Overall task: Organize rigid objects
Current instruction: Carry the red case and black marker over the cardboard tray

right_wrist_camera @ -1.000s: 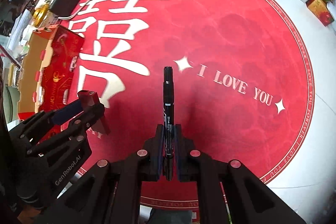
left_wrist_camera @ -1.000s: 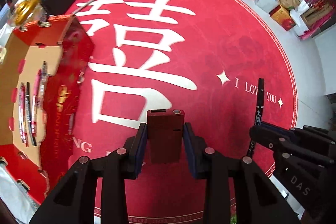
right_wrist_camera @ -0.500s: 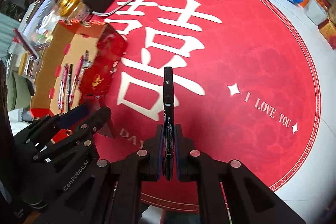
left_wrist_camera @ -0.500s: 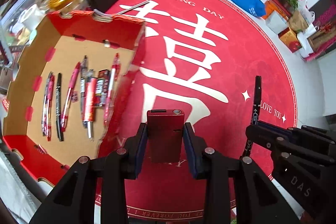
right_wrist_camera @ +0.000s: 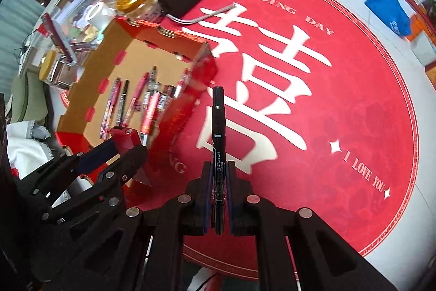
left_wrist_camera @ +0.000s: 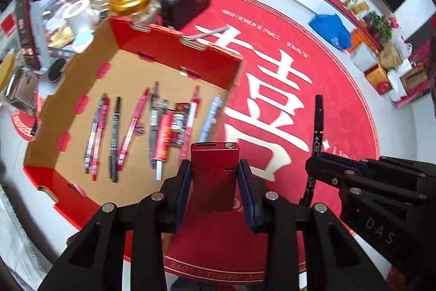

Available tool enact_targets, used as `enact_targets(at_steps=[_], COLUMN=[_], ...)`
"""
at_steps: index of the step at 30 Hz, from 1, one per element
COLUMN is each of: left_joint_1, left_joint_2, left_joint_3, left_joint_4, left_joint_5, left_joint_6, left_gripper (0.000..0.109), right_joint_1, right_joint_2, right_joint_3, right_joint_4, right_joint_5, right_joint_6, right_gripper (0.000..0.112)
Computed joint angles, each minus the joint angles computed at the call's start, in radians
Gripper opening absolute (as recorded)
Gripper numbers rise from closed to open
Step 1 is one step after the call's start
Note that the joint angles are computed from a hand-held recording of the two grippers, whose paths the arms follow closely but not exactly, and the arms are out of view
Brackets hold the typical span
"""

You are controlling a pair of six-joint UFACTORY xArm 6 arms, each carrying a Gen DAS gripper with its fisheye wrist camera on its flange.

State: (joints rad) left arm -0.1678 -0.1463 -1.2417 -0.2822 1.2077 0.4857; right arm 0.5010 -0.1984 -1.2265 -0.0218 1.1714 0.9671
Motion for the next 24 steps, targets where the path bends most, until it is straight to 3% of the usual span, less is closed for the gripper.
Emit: enact_targets(at_steps=[16,24], left_joint_1=[0.15,0.178], left_joint_2=[0.122,0.196], left_joint_3=[-0.118,-0.156], left_joint_4=[0.085,0.169], left_joint_5=[-0.077,-0.12], left_joint_6=[-0.067,-0.131], left_gripper=[0.037,0.037], right_joint_1=[0.035,0.044], right_joint_2=[0.282,0.413], right_joint_3=[-0.316,-0.454], right_joint_4=[0.032,0.048], right_joint_5=[-0.039,-0.039], right_joint_6=[-0.123,-0.15], right_gripper=[0.01,0.01])
